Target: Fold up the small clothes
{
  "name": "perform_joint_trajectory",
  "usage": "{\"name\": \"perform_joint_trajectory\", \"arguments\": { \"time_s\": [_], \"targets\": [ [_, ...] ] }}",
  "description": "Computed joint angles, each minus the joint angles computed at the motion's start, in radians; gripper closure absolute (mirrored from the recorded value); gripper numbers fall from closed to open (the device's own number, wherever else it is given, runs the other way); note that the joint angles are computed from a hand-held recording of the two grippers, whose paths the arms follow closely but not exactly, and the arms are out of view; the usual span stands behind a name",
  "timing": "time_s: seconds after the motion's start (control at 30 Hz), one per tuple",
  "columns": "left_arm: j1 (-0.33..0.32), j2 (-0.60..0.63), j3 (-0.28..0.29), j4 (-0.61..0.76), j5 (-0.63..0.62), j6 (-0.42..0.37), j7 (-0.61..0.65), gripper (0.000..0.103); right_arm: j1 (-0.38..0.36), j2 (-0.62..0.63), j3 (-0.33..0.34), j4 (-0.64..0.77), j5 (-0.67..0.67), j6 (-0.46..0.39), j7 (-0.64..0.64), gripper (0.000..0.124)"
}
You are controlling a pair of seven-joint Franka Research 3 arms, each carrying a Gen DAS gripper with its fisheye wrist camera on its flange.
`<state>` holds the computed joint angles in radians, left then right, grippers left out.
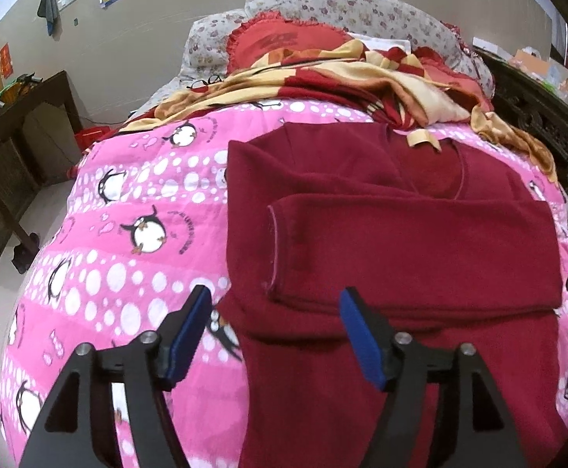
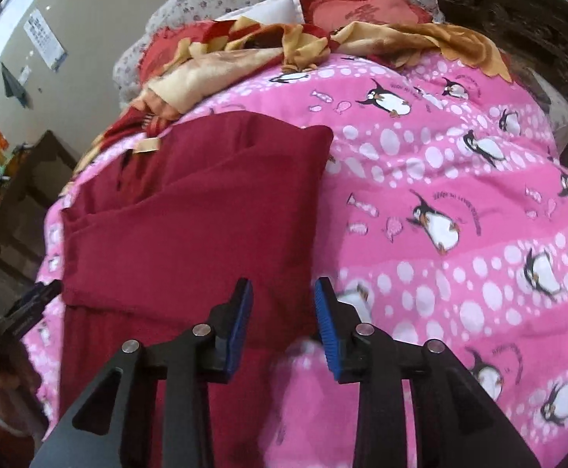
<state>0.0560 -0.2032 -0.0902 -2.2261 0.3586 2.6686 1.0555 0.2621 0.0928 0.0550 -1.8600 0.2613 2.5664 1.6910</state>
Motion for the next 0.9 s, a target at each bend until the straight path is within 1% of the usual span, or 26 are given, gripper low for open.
{"name": "perform_joint_trajectory", "arguments": {
  "time_s": [0.03,0.1,0.17,0.33,0.47,0.5,0.53,0.57,0.6,0.63,0.7,0.77,0.8,0.87,0.9],
  "targets": [
    [-0.004,-0.012,0.002,-0.010,-0.011,-0.005,0.007,0.027,-0.004,-0.017,0.005,-0.015,0.035,-0.008,-0.029,0.085],
    [-0.017,-0.050,0.011,-0.045,-0.045,-0.014,0.033,0.027,-0.007,-0.047,0.011,-0.035,0.092,-0.052,-0.087,0.084],
    [-0.025,-0.088,0.016,-0.083,-0.070,-0.021,0.051,0.027,-0.004,-0.072,0.014,-0.059,0.125,-0.089,-0.132,0.083],
    [-0.047,-0.204,0.031,-0.188,-0.132,-0.052,0.082,0.027,0.008,-0.121,0.015,-0.144,0.141,-0.075,-0.124,0.082],
    [-0.049,-0.274,0.024,-0.245,-0.138,-0.082,0.082,0.027,0.012,-0.089,0.015,-0.144,0.146,-0.080,-0.086,0.081],
    [-0.050,-0.286,0.024,-0.254,-0.140,-0.086,0.082,0.027,0.012,-0.081,0.015,-0.142,0.152,-0.076,-0.078,0.081],
    [-0.049,-0.307,0.022,-0.268,-0.139,-0.093,0.079,0.027,0.013,-0.079,0.016,-0.147,0.184,-0.053,-0.089,0.082],
    [-0.048,-0.322,0.022,-0.277,-0.138,-0.098,0.076,0.027,0.014,-0.079,0.018,-0.153,0.232,-0.033,-0.127,0.091],
    [-0.049,-0.341,0.023,-0.289,-0.139,-0.104,0.075,0.027,0.014,-0.074,0.019,-0.147,0.280,-0.036,-0.175,0.102],
    [-0.050,-0.360,0.026,-0.300,-0.141,-0.109,0.076,0.027,0.015,-0.073,0.019,-0.144,0.285,-0.040,-0.189,0.111],
    [-0.049,-0.399,0.028,-0.322,-0.140,-0.122,0.073,0.027,0.018,-0.083,0.020,-0.151,0.250,-0.026,-0.197,0.111],
    [-0.051,-0.428,0.033,-0.336,-0.143,-0.135,0.074,0.027,0.019,-0.102,0.018,-0.174,0.148,0.011,-0.134,0.112],
    [-0.055,-0.443,0.038,-0.344,-0.149,-0.142,0.077,0.027,0.016,-0.107,0.016,-0.183,0.120,0.024,-0.109,0.112],
    [-0.065,-0.472,0.049,-0.359,-0.164,-0.162,0.088,0.027,0.012,-0.108,0.010,-0.187,0.183,0.011,-0.115,0.112],
    [-0.069,-0.486,0.052,-0.367,-0.169,-0.170,0.093,0.027,0.012,-0.112,0.011,-0.190,0.192,0.007,-0.122,0.112]
  ]
}}
